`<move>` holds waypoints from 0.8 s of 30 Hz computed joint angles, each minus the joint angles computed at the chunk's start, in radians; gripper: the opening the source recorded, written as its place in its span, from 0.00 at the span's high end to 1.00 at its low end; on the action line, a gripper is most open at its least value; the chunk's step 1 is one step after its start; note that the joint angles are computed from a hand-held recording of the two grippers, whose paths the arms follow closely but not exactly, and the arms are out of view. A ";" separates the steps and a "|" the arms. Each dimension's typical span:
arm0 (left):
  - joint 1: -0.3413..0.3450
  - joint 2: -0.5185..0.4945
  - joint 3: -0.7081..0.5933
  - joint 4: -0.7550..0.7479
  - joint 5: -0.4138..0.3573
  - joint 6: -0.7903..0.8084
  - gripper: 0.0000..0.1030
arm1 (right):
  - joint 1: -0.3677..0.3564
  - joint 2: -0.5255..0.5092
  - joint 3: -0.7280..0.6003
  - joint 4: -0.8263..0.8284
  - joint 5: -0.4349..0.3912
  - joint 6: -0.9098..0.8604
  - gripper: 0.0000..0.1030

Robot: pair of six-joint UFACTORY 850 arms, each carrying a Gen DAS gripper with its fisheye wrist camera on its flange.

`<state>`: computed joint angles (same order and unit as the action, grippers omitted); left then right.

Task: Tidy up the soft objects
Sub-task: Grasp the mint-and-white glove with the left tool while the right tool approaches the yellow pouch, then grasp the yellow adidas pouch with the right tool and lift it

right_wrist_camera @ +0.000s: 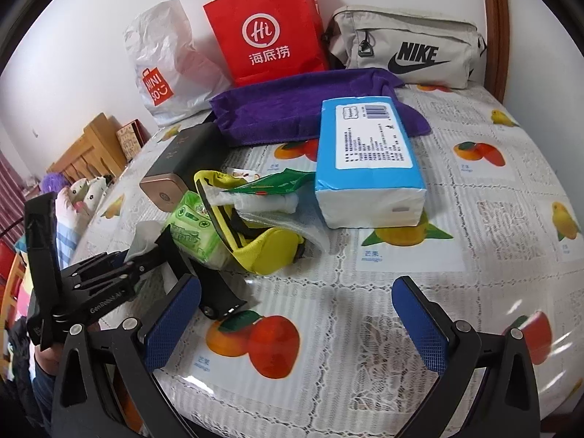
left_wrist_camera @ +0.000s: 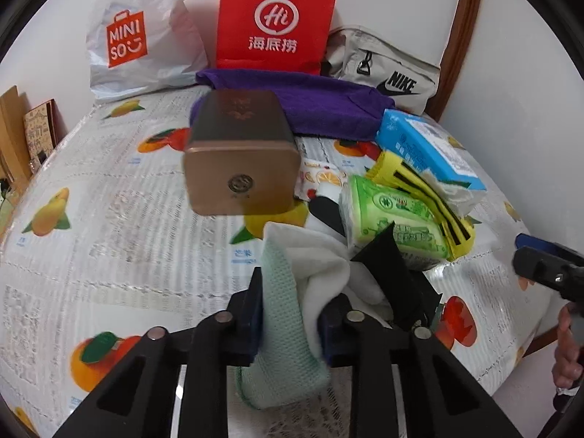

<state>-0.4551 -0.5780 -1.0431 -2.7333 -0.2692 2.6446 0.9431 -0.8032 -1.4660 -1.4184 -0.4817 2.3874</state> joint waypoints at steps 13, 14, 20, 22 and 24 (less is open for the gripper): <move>0.062 0.043 0.040 -0.133 0.008 0.054 0.77 | 0.013 -0.064 -0.110 -0.012 -0.048 -0.111 0.19; 0.064 0.034 0.033 -0.119 0.015 0.034 0.77 | 0.011 -0.072 -0.123 0.007 -0.050 -0.142 0.21; 0.069 -0.002 0.008 -0.016 0.024 -0.078 0.77 | -0.006 -0.116 -0.177 0.079 -0.027 -0.275 0.37; 0.070 -0.007 0.004 0.009 0.022 -0.100 0.77 | -0.010 -0.135 -0.201 0.115 -0.027 -0.327 0.45; 0.069 -0.012 -0.001 0.023 0.022 -0.114 0.77 | -0.014 -0.146 -0.214 0.104 -0.018 -0.329 0.51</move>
<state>-0.3857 -0.5901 -1.0442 -2.7100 -0.2476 2.5301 0.9287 -0.9497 -1.6798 -1.3144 -0.4999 2.0588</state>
